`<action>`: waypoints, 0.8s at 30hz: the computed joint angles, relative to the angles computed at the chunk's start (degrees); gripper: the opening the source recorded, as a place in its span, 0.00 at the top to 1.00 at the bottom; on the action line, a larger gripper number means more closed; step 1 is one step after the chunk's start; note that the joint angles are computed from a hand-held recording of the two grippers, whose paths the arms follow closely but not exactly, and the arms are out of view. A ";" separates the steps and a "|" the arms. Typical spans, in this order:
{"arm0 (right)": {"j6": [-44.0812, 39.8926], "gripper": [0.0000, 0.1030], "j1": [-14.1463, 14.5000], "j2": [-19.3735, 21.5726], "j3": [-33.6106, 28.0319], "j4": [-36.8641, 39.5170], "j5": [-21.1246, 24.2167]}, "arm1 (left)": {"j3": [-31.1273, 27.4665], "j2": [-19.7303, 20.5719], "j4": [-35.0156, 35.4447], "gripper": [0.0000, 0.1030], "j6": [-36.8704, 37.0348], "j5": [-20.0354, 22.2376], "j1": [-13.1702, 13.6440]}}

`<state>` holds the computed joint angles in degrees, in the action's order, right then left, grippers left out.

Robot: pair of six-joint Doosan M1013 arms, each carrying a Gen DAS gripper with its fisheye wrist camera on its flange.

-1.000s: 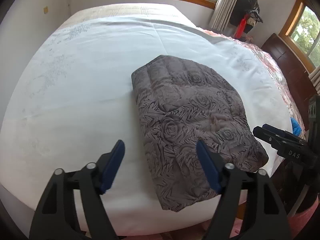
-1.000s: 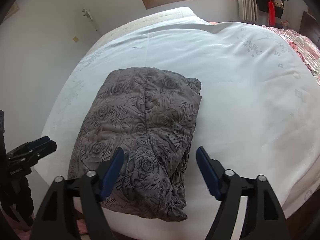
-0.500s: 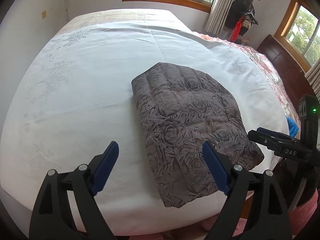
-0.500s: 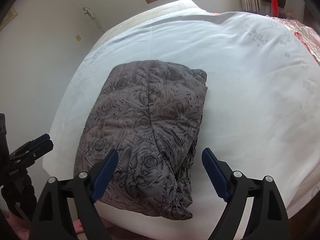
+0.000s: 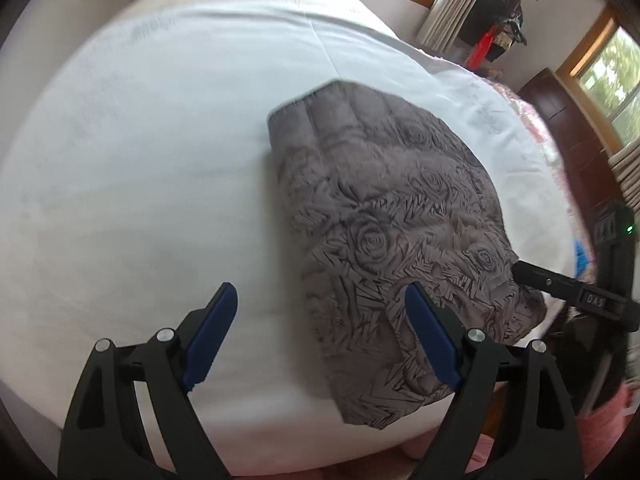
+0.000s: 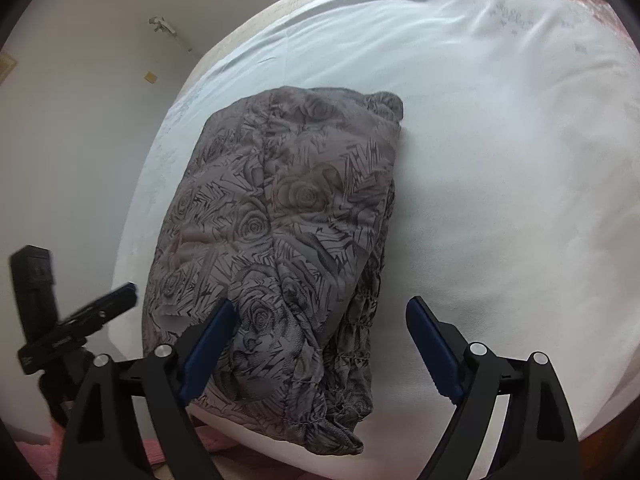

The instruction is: Fold large clothes

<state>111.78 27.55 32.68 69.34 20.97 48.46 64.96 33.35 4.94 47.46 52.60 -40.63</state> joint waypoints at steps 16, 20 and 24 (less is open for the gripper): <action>-12.88 0.08 -2.94 2.28 4.06 24.11 0.03 | 3.80 2.28 -30.83 0.10 18.27 -9.59 4.55; -15.71 0.08 -3.08 2.59 4.36 25.81 -0.45 | 3.55 3.91 -38.85 0.05 24.15 -10.42 5.30; -21.05 0.31 -3.70 3.76 4.44 35.07 0.57 | 3.36 4.74 -41.46 0.05 27.15 -11.04 5.34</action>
<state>90.72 23.86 36.44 73.78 56.03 49.02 68.32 38.10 -36.52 74.61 41.55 -35.29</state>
